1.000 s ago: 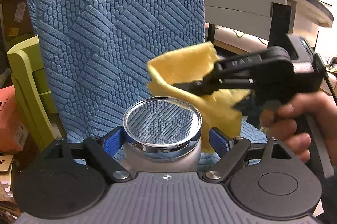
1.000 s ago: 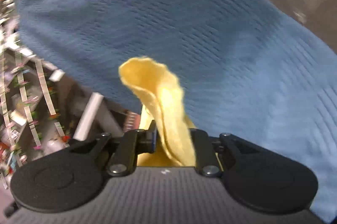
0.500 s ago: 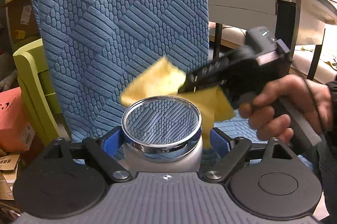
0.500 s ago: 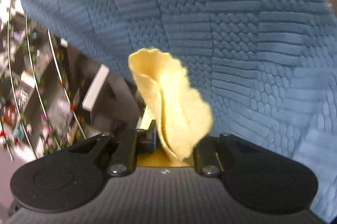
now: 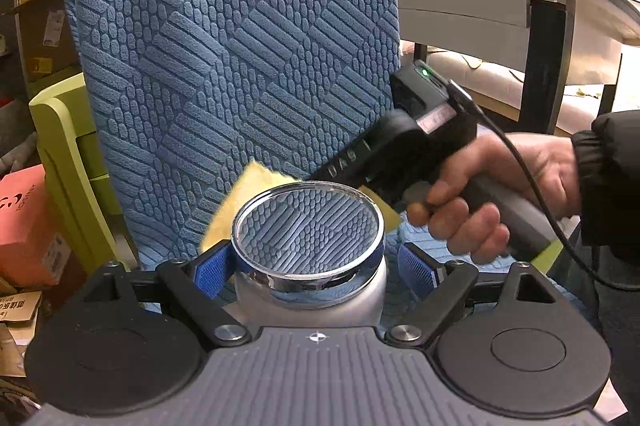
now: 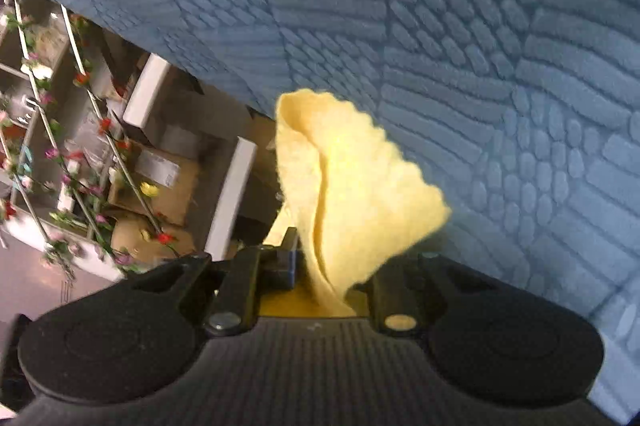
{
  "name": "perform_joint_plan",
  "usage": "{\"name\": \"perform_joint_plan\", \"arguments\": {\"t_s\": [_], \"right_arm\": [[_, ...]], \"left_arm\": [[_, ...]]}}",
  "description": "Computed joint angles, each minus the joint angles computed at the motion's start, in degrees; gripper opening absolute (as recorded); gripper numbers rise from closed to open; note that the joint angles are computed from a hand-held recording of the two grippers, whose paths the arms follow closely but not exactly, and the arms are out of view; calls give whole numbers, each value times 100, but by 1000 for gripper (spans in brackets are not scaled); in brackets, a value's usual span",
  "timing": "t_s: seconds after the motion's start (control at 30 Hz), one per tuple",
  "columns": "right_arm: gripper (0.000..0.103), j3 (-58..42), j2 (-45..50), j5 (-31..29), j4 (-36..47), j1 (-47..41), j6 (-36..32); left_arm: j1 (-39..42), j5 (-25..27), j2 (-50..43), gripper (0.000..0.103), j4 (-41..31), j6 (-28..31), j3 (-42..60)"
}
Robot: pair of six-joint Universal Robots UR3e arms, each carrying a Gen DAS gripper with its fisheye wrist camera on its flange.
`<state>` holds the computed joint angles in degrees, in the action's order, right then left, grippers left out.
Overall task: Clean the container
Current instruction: 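Wipe the silver rim with the cloth in the right gripper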
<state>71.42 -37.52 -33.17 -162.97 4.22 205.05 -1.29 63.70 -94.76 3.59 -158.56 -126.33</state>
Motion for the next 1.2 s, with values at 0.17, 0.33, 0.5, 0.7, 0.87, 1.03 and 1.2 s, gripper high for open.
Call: {"name": "perform_joint_plan", "arguments": {"t_s": [0.17, 0.33, 0.5, 0.7, 0.87, 1.03, 1.2], "right_arm": [[19, -609, 459, 838, -766, -99, 742], [19, -1116, 546, 477, 981, 120, -485], [20, -1939, 1006, 909, 306, 164, 276], [20, -1222, 666, 496, 327, 166, 242], [19, -509, 364, 360, -729, 147, 973], [19, 773, -245, -199, -1170, 134, 1024], [19, 1648, -648, -337, -2186, 42, 1736]], "left_arm": [[-8, 29, -39, 89, -35, -86, 47], [-103, 169, -36, 89, -449, 76, 200], [-106, 194, 20, 90, -508, 31, 200], [-199, 350, 67, 90, -563, -68, 245], [-230, 413, 109, 90, -496, -117, 199], [-245, 437, 139, 90, -507, -115, 207], [-333, 547, 173, 90, -572, -158, 286]]}}
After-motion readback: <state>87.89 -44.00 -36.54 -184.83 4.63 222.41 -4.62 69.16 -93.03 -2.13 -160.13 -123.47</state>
